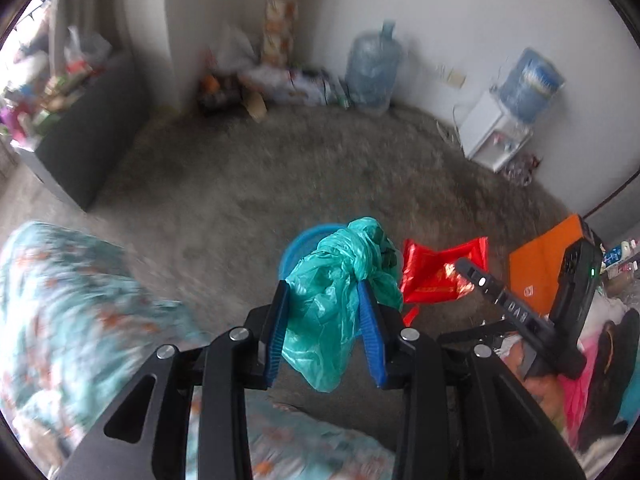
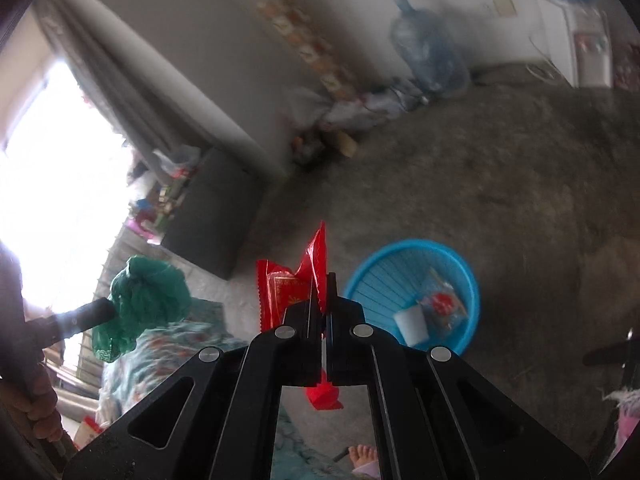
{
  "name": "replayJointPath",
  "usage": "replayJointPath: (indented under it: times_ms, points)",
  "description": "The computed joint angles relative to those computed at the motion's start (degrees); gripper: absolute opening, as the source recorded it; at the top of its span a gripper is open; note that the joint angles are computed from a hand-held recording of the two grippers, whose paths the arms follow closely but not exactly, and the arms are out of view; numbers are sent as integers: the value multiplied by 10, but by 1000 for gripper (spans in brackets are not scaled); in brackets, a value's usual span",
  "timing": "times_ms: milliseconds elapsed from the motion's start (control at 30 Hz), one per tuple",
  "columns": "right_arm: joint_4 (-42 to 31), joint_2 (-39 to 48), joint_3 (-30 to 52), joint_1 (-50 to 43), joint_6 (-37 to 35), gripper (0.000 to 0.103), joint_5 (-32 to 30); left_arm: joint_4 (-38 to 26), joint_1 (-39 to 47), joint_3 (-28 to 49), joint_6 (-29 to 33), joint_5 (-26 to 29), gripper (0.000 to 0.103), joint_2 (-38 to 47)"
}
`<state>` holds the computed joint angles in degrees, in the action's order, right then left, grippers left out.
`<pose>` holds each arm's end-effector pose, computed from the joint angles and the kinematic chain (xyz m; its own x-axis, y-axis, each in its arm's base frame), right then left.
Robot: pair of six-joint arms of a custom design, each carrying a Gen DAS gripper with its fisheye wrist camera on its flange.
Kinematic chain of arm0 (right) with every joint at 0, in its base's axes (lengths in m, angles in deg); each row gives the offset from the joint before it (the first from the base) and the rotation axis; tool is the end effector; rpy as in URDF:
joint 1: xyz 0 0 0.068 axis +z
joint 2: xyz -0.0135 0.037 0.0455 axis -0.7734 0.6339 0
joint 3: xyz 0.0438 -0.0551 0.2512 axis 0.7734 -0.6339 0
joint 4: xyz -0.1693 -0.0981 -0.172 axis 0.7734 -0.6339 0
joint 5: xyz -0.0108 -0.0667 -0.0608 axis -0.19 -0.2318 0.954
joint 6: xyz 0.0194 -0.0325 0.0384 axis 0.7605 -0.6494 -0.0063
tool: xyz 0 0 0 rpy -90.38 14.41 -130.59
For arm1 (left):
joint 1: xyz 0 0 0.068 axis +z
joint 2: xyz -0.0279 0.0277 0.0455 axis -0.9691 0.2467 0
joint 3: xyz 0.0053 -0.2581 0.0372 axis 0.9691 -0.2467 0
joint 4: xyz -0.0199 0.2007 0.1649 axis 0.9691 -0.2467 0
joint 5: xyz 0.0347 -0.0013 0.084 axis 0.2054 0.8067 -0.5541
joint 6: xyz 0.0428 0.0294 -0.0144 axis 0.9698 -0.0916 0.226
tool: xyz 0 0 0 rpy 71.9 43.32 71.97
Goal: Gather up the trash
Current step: 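Lift the green bag and red wrapper and carry them toward the wastebasket, then open both tools over the blue wastebasket to drop the trash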
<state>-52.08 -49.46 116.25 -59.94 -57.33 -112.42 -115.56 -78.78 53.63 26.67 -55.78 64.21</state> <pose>0.1104 -0.0037 0.3066 -0.7022 0.5738 -0.4215 0.2704 0.7626 0.5877 0.1981 -0.0220 0.3799 -0.8526 0.3165 -0.4158 0.4205 0.8880 -0.1863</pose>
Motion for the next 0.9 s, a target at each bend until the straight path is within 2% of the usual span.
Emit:
replayJointPath:
  times_ms: [100, 200, 300, 333, 400, 433, 633, 733, 833, 900]
  points:
    - [34, 34, -49, -18, -13, 0, -6, 81, -80, -60, -74, -30, 33, 49]
    - [77, 78, -92, -17, -20, 1, 3, 135, -112, -87, -132, -20, 35, 126]
    - [123, 132, -129, -10, -25, 8, 2, 171, -128, -89, -171, -7, 41, 203]
    - [140, 165, -137, -6, -28, 12, -5, 184, -131, -92, -187, -6, 45, 215]
    - [153, 207, -148, -5, -16, 42, -2, 216, -128, -105, -217, -4, 51, 221]
    - [154, 213, -153, -1, -4, 43, 8, 226, -122, -112, -221, 2, 53, 220]
    - [137, 174, -158, 5, 1, 45, 8, 216, -88, -90, -187, 2, 55, 227]
    - [134, 167, -141, 17, 9, 47, 14, 203, -53, -77, -180, 24, 57, 214]
    - [120, 141, -122, 31, 18, 57, 26, 169, -20, -57, -166, 35, 62, 183]
    - [100, 119, -103, 50, 37, 68, 41, 134, 3, -30, -142, 39, 62, 165]
